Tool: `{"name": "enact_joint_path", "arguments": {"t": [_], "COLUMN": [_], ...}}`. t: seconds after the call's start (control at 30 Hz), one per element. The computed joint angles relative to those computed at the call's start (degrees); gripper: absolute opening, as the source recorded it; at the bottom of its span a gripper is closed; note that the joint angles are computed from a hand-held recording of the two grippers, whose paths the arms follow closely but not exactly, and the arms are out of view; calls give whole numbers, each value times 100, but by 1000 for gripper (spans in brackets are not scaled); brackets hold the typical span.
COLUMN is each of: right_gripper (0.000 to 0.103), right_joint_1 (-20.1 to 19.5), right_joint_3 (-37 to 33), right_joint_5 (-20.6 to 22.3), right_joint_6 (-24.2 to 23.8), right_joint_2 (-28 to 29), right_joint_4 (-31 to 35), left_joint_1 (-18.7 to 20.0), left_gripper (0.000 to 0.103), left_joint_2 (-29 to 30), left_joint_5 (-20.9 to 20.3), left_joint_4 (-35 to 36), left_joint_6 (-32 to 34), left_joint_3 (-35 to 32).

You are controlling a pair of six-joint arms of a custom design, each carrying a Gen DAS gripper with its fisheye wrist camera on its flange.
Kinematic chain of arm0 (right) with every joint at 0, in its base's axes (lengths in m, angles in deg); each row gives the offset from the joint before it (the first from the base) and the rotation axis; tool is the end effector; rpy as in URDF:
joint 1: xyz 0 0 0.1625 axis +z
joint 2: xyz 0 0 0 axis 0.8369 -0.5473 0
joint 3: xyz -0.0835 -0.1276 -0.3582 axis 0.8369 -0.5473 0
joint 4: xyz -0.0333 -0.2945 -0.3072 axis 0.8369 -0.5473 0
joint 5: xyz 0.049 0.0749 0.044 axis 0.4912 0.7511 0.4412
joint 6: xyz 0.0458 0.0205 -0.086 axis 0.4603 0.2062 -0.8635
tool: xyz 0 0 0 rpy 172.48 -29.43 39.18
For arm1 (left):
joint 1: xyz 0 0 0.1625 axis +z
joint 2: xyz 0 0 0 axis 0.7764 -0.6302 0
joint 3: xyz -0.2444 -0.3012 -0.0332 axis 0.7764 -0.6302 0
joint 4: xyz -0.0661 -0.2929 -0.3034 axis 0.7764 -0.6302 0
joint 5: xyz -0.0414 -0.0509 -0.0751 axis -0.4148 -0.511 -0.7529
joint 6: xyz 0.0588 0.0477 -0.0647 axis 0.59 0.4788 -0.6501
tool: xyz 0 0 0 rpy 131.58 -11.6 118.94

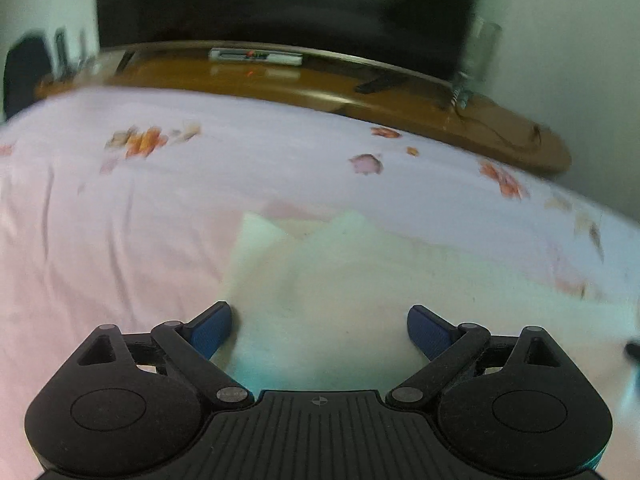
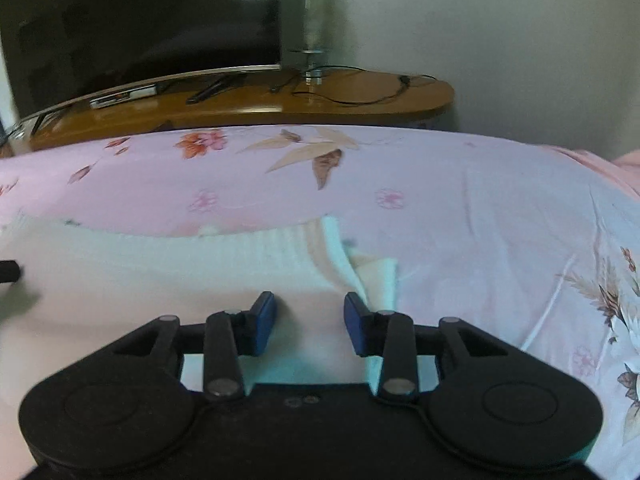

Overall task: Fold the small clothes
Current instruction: 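Open both tools and release the sweater onto the bed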

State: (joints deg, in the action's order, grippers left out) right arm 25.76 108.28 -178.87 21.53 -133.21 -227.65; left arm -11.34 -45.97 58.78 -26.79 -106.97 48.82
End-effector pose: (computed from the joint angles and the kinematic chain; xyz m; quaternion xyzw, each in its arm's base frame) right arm 0.0213 -0.6731 0.3577 0.3033 -0.8611 0.2798 0.2970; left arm -0.3353 -0.5699 0.0258 -0.1180 0.8109 -0.4320 0.3765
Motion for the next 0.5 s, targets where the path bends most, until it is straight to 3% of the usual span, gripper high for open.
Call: {"name": "enact_joint_path", "arguments": {"t": [0.07, 0.17, 0.23, 0.37, 0.5], "right_gripper": [37, 38, 38, 39, 41], "right_joint_1": [40, 2, 53, 180, 212], "right_joint_3": [41, 221, 462, 832, 1087], "right_joint_5": [-71, 423, 599, 683, 308], "right_joint_6": [14, 251, 173, -61, -333], "right_joint_2": [-36, -372, -577, -781, -756], "right_joint_4": [-8, 480, 577, 675, 532], "left_joint_1": [-123, -328, -388, -425, -437], "left_gripper": [95, 95, 95, 95, 95], "left_joint_2": [-57, -29, 66, 194, 227], "left_joint_5": [8, 8, -58, -144, -158], "left_joint_4": [-12, -767, -842, 151, 742], "left_joint_6": [14, 688, 962, 454, 272], "left_joint_3": [66, 288, 240, 8, -121]}}
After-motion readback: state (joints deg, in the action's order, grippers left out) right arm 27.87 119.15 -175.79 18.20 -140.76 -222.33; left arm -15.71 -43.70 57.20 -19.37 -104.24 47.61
